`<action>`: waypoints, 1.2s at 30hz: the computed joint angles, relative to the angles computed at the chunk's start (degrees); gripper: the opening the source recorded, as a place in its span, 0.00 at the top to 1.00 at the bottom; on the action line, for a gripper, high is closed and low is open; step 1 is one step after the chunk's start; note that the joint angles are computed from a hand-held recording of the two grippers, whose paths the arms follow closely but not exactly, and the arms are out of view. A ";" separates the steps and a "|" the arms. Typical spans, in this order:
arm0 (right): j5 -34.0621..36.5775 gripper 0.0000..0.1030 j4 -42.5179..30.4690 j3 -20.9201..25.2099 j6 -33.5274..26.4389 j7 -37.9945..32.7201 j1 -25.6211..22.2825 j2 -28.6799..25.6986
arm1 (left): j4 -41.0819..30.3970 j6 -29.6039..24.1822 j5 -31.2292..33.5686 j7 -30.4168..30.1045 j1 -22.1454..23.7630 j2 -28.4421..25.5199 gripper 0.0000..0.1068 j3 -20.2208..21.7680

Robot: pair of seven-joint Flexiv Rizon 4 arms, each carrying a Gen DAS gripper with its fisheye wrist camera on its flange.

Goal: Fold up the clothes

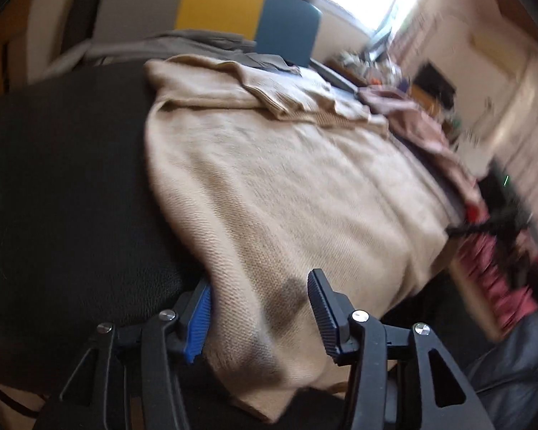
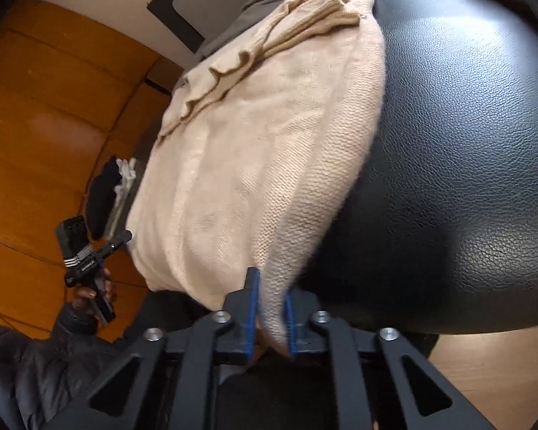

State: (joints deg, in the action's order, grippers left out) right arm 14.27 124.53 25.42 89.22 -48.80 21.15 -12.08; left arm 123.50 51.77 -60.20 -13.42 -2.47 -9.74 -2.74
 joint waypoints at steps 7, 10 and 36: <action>-16.06 0.90 2.58 -10.49 -1.19 13.29 8.59 1.92 | -0.81 -2.89 -5.27 -4.80 1.29 -0.13 0.94 0.13; -17.14 0.90 0.85 -9.43 2.30 13.60 7.62 0.48 | -3.09 -9.97 -8.48 -5.65 2.70 -0.07 0.93 0.40; -20.90 0.91 -33.54 -4.56 -13.35 7.00 -9.64 -19.46 | -52.27 -11.40 15.84 -37.04 0.19 -33.32 0.93 -3.43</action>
State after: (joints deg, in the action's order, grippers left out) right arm -6.64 90.99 20.86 75.87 -41.80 11.52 -31.54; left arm 71.23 40.37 -44.36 -50.46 -2.28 -43.07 -6.17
